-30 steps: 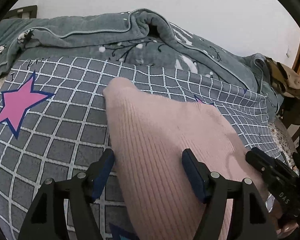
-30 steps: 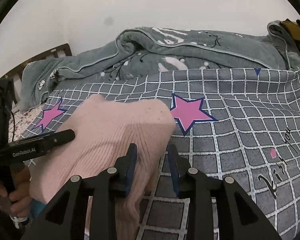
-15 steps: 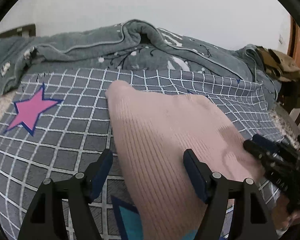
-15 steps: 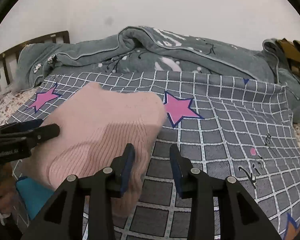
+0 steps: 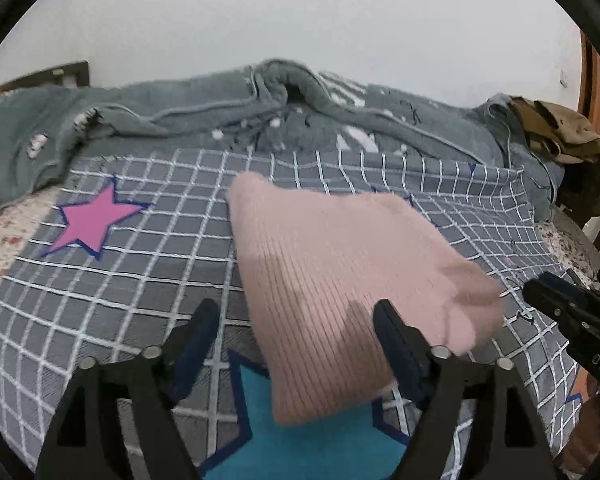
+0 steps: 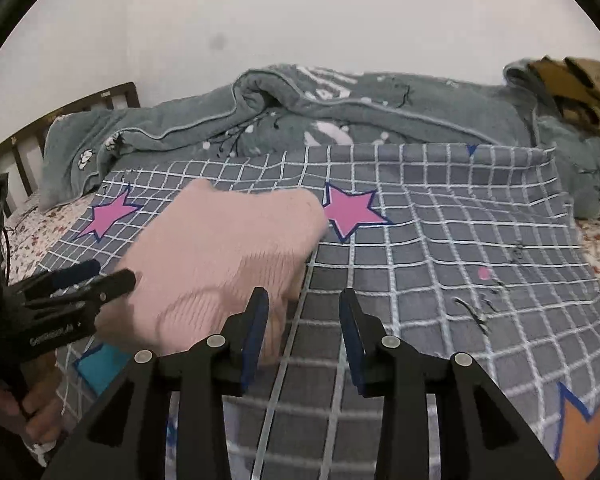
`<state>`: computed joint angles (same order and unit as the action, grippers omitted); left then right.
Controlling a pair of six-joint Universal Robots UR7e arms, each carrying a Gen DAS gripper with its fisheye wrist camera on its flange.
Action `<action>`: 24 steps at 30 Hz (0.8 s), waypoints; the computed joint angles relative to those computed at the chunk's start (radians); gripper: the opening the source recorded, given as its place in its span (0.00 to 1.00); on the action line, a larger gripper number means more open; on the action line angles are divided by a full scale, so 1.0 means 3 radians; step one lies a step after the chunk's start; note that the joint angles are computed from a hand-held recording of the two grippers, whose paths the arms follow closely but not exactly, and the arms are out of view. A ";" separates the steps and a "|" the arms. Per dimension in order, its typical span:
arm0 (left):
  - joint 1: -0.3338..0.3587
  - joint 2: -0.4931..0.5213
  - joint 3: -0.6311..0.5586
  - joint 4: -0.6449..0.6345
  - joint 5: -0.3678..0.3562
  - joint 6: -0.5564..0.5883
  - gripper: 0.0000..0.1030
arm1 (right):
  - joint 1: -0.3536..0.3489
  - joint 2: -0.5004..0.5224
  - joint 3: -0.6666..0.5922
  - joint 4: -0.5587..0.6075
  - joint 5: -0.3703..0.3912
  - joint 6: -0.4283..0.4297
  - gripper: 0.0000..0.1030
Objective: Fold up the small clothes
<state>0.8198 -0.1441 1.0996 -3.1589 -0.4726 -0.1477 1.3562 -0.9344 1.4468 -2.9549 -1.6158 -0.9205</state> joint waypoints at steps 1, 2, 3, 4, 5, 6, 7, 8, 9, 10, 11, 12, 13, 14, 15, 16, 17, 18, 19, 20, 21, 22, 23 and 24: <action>-0.0037 -0.0005 0.0048 -0.0097 0.0050 0.0033 0.80 | 0.0013 -0.0028 0.0074 -0.0158 -0.0110 0.0021 0.39; -0.0071 -0.0027 0.0097 -0.0073 0.0109 -0.0026 0.82 | 0.0019 -0.0048 0.0105 -0.0209 -0.0183 0.0051 0.43; -0.0103 -0.0063 0.0161 -0.0015 0.0139 -0.0105 0.83 | 0.0013 -0.0092 0.0130 -0.0155 -0.0223 0.0113 0.54; -0.0129 -0.0086 0.0204 0.0018 0.0156 -0.0141 0.83 | -0.0001 -0.0123 0.0129 -0.0065 -0.0205 0.0166 0.63; -0.0164 -0.0108 0.0249 0.0059 0.0197 -0.0183 0.83 | -0.0022 -0.0172 0.0149 0.0028 -0.0161 0.0224 0.67; -0.0203 -0.0123 0.0288 0.0097 0.0271 -0.0213 0.83 | -0.0048 -0.0241 0.0197 0.0101 -0.0096 0.0280 0.75; -0.0255 -0.0109 0.0301 0.0084 0.0403 -0.0176 0.83 | -0.0070 -0.0303 0.0264 0.0101 -0.0032 0.0286 0.77; -0.0301 -0.0079 0.0294 0.0006 0.0521 -0.0078 0.83 | -0.0082 -0.0354 0.0336 0.0053 0.0011 0.0254 0.77; -0.0357 -0.0058 0.0309 -0.0132 0.0627 0.0039 0.84 | -0.0086 -0.0388 0.0393 -0.0004 0.0028 0.0208 0.80; -0.0391 -0.0077 0.0354 -0.0151 0.0658 0.0015 0.86 | -0.0079 -0.0446 0.0490 -0.0112 -0.0010 0.0129 0.86; -0.0429 -0.0127 0.0438 -0.0115 0.0657 -0.0087 0.87 | -0.0071 -0.0474 0.0530 -0.0158 -0.0050 0.0106 0.89; -0.0465 -0.0181 0.0521 -0.0047 0.0645 -0.0194 0.87 | -0.0066 -0.0524 0.0588 -0.0192 -0.0080 0.0096 0.91; -0.0490 -0.0218 0.0568 0.0025 0.0638 -0.0269 0.90 | -0.0066 -0.0600 0.0657 -0.0191 -0.0081 0.0108 0.91; -0.0518 -0.0255 0.0615 0.0116 0.0627 -0.0351 0.93 | -0.0069 -0.0661 0.0705 -0.0172 -0.0064 0.0114 0.92; -0.0554 -0.0311 0.0683 0.0234 0.0593 -0.0456 0.94 | -0.0075 -0.0714 0.0750 -0.0167 -0.0045 0.0110 0.94; -0.0577 -0.0341 0.0721 0.0298 0.0566 -0.0532 0.94 | -0.0077 -0.0785 0.0820 -0.0195 -0.0025 0.0100 0.97; -0.0598 -0.0369 0.0754 0.0368 0.0540 -0.0622 0.94 | -0.0077 -0.0850 0.0890 -0.0249 -0.0006 0.0077 0.98; -0.0620 -0.0402 0.0792 0.0432 0.0505 -0.0706 0.94 | -0.0074 -0.0902 0.0944 -0.0294 -0.0002 0.0063 0.98; -0.0644 -0.0437 0.0830 0.0505 0.0466 -0.0790 0.94 | -0.0068 -0.0937 0.0974 -0.0319 -0.0014 0.0060 0.98; -0.0664 -0.0459 0.0848 0.0587 0.0454 -0.0867 0.94 | -0.0060 -0.0983 0.1012 -0.0348 -0.0030 0.0069 0.99; -0.0688 -0.0479 0.0865 0.0662 0.0456 -0.0933 0.94 | -0.0063 -0.1022 0.1035 -0.0349 -0.0022 0.0080 0.99; -0.0713 -0.0495 0.0871 0.0749 0.0464 -0.0995 0.94 | -0.0064 -0.1069 0.1060 -0.0343 -0.0011 0.0105 0.99; -0.0734 -0.0519 0.0887 0.0843 0.0477 -0.1065 0.94 | -0.0065 -0.1100 0.1071 -0.0332 0.0001 0.0121 0.99; -0.0756 -0.0543 0.0899 0.0937 0.0486 -0.1134 0.94 | -0.0071 -0.1135 0.1081 -0.0318 0.0019 0.0120 1.00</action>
